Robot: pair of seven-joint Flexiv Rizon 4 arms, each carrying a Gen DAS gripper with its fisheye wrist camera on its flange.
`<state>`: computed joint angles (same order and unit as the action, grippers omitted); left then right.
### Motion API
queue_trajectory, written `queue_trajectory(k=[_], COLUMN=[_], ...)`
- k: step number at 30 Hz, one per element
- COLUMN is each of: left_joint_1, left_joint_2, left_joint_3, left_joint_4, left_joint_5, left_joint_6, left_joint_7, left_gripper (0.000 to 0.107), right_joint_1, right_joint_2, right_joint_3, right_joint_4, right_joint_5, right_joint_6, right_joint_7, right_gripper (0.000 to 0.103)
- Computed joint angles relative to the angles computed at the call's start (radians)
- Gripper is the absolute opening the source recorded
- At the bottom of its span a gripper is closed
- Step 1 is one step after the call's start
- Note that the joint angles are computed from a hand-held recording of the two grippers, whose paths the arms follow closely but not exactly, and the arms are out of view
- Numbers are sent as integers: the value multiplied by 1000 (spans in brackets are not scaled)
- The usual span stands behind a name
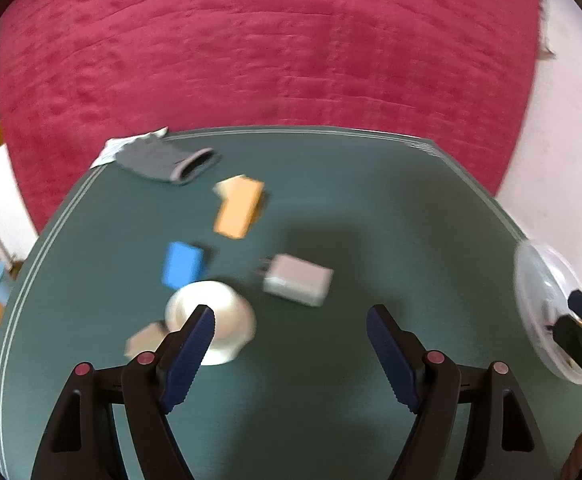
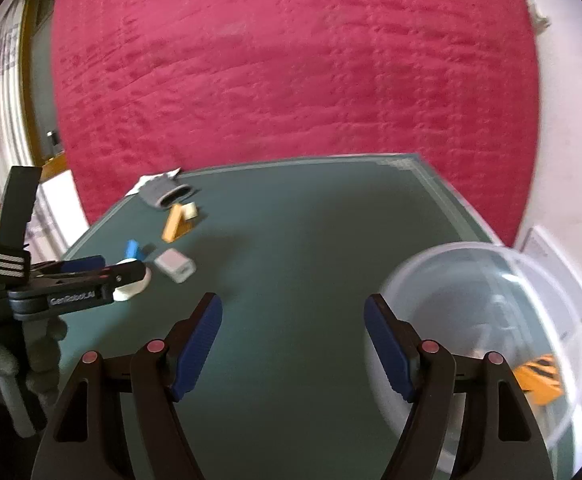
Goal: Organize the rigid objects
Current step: 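Move both tools back over the table toward the remaining objects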
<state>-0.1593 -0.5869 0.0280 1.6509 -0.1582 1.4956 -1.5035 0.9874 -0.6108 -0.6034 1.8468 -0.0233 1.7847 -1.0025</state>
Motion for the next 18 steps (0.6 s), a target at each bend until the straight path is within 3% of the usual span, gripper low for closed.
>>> queue_trajectory(k=[13,18], left_joint_1=[-12,-4], left_joint_2=[-17,-27], left_joint_3=[136,147], left_joint_4=[6,-9], left_joint_5=[19,47], left_joint_6=[-36,-66], left_joint_7=[-150,-200], left_gripper=[81,81], right_joint_1=[-259,-333], right_joint_2=[-37,-54], right_joint_3=[341,437], right_joint_4=[-150,-181], right_joint_5=[-173,-231], right_joint_6=[-104,-126], right_joint_7=[37,48], right_gripper=[75,75])
